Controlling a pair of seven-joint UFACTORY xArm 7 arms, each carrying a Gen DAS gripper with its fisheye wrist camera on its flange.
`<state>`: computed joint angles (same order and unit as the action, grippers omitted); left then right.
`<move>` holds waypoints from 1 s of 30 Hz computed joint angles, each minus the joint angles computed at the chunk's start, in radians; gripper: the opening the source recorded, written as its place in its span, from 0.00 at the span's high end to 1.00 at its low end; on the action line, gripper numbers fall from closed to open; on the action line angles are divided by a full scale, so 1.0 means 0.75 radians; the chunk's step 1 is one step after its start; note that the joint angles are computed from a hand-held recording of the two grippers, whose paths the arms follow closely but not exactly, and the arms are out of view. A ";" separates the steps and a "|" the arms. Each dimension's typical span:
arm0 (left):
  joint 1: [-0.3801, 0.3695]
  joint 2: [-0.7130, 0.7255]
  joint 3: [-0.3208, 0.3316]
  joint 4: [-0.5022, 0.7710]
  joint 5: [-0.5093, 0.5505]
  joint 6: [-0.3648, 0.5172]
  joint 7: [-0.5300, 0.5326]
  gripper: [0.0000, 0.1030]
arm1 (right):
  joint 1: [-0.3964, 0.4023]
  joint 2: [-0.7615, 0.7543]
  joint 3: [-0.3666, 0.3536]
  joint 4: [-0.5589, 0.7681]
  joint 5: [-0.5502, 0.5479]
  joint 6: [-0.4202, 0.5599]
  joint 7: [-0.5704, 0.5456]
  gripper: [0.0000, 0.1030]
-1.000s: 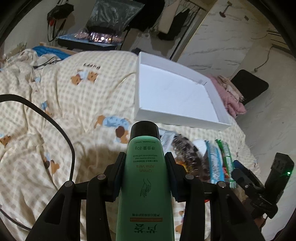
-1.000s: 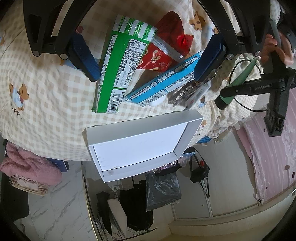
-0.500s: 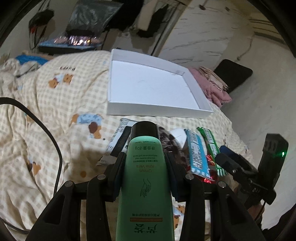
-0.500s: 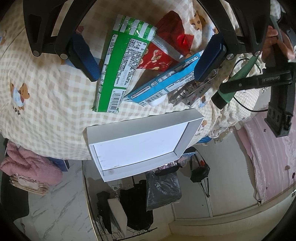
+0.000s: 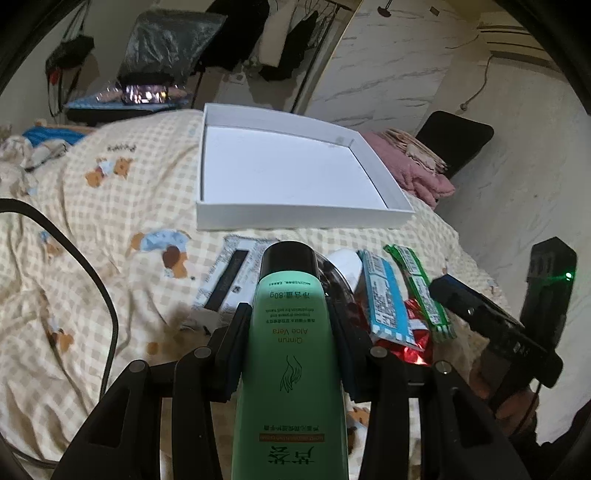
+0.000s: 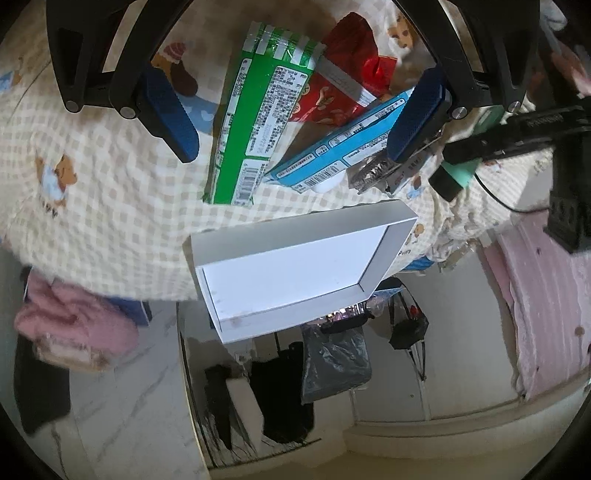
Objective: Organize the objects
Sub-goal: 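Lift the green tube with the left tool while the right tool approaches the green snack pack, then close the right tool on the green-and-white snack pack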
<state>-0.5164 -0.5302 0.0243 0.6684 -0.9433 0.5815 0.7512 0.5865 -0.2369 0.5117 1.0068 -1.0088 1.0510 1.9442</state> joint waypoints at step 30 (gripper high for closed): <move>-0.012 0.003 -0.021 -0.018 0.114 0.010 -0.058 0.55 | -0.156 -0.061 0.074 -0.006 0.361 -0.020 -0.235 0.48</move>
<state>-0.5252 -0.5280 0.0086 0.6548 -0.8578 0.5888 0.7077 0.4692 -0.2829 0.5676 1.0019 -0.7377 1.0358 1.7679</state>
